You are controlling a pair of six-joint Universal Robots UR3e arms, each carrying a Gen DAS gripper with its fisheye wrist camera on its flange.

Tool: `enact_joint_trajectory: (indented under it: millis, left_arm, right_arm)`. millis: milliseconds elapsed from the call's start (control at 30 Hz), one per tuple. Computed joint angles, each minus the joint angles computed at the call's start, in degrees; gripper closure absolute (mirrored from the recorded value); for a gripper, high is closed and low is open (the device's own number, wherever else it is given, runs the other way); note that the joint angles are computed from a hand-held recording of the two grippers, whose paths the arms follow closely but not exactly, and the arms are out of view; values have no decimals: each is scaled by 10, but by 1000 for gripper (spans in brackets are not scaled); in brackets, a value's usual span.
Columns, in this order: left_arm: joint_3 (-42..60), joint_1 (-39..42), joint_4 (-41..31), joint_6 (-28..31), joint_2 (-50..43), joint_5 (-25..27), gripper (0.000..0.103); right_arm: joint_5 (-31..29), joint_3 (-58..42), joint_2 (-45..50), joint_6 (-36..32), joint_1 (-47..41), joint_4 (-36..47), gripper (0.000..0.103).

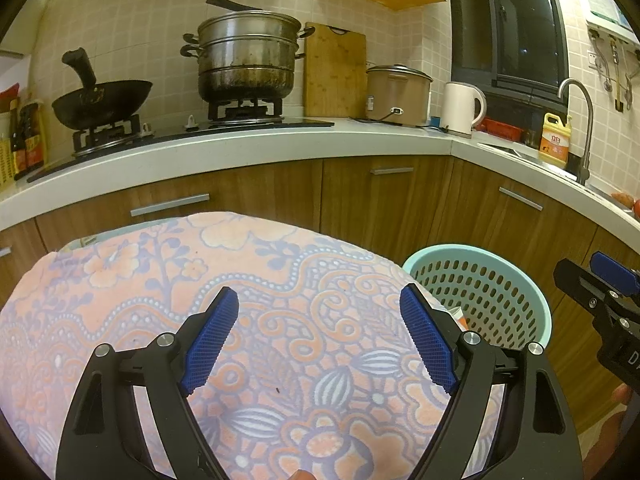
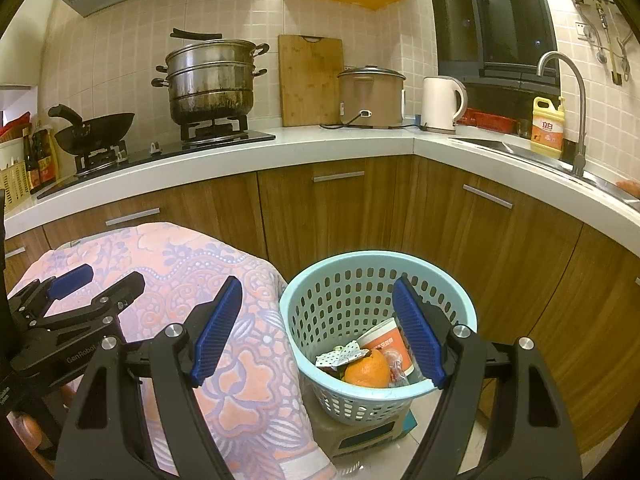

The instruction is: Collect trash

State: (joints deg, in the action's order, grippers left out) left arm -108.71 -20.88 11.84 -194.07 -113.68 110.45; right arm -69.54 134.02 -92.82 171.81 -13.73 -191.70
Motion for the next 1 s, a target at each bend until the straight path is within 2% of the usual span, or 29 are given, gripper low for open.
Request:
enact_joint_trajectory:
  millis: [1000]
  left_arm:
    - [-2,3,-1,-1,1,-1,18]
  right_arm:
    - [11,0,11,-2,-4,-2,29]
